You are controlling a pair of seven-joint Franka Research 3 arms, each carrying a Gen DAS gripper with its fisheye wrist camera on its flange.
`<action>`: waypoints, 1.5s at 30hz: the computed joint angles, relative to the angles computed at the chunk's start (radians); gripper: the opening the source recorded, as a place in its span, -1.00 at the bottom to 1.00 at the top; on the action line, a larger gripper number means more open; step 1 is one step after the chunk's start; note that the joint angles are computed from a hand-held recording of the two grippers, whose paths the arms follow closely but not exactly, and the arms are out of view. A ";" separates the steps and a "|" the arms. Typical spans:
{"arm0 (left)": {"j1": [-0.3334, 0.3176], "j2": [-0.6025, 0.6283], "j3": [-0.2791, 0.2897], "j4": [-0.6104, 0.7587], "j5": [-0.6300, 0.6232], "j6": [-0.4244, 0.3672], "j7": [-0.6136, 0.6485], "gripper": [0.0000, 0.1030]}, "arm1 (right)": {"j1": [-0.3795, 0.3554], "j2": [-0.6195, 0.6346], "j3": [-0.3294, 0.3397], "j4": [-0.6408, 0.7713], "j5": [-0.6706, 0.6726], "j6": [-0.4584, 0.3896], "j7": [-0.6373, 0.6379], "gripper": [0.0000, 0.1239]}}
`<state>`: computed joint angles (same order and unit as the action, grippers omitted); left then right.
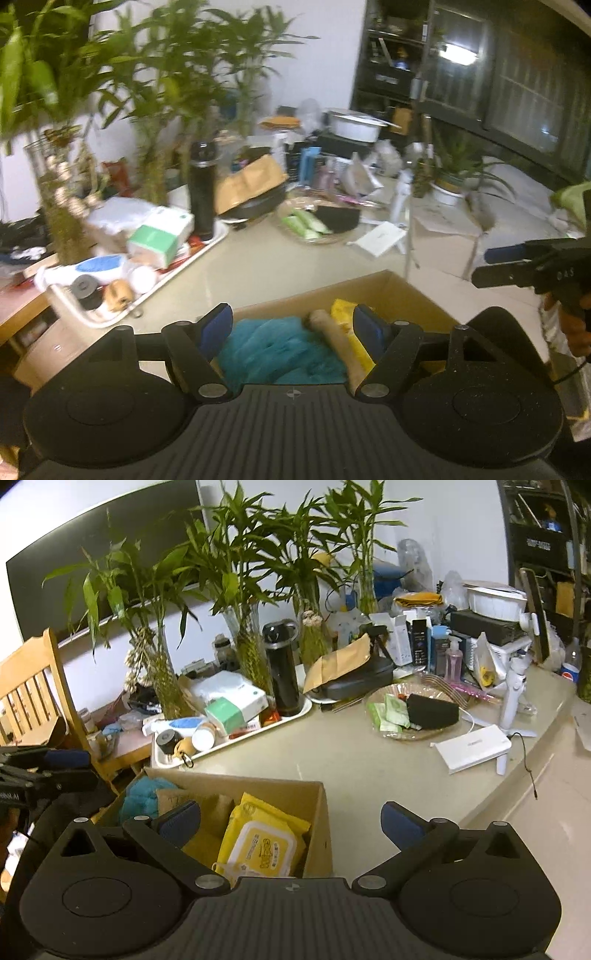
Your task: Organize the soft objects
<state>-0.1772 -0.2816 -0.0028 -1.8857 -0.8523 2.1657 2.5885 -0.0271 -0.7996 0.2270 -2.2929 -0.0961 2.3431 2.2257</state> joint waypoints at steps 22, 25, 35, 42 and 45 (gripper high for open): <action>0.018 -0.055 -0.009 -0.047 0.226 0.093 -0.244 1.00 | 0.016 0.053 0.025 0.072 -0.014 -0.110 0.047 0.66; 0.022 -0.053 -0.027 -0.038 0.318 0.062 -0.314 1.00 | 0.042 0.105 0.033 0.124 -0.014 -0.163 0.040 0.66; 0.001 -0.078 -0.041 -0.057 0.463 -0.022 -0.423 1.00 | 0.139 0.230 0.030 0.259 -0.011 -0.338 0.061 0.66; -0.011 -0.110 -0.039 -0.093 0.517 -0.027 -0.441 1.00 | 0.177 0.241 0.016 0.275 0.000 -0.417 0.090 0.66; -0.013 -0.120 -0.038 -0.107 0.535 -0.026 -0.450 1.00 | 0.188 0.240 0.012 0.270 0.007 -0.441 0.099 0.66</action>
<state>-0.1906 -0.4018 -0.0404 -1.9925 -0.3172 2.1400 2.1382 0.1611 -0.5595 0.2391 -2.0233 -0.0895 1.9017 2.3244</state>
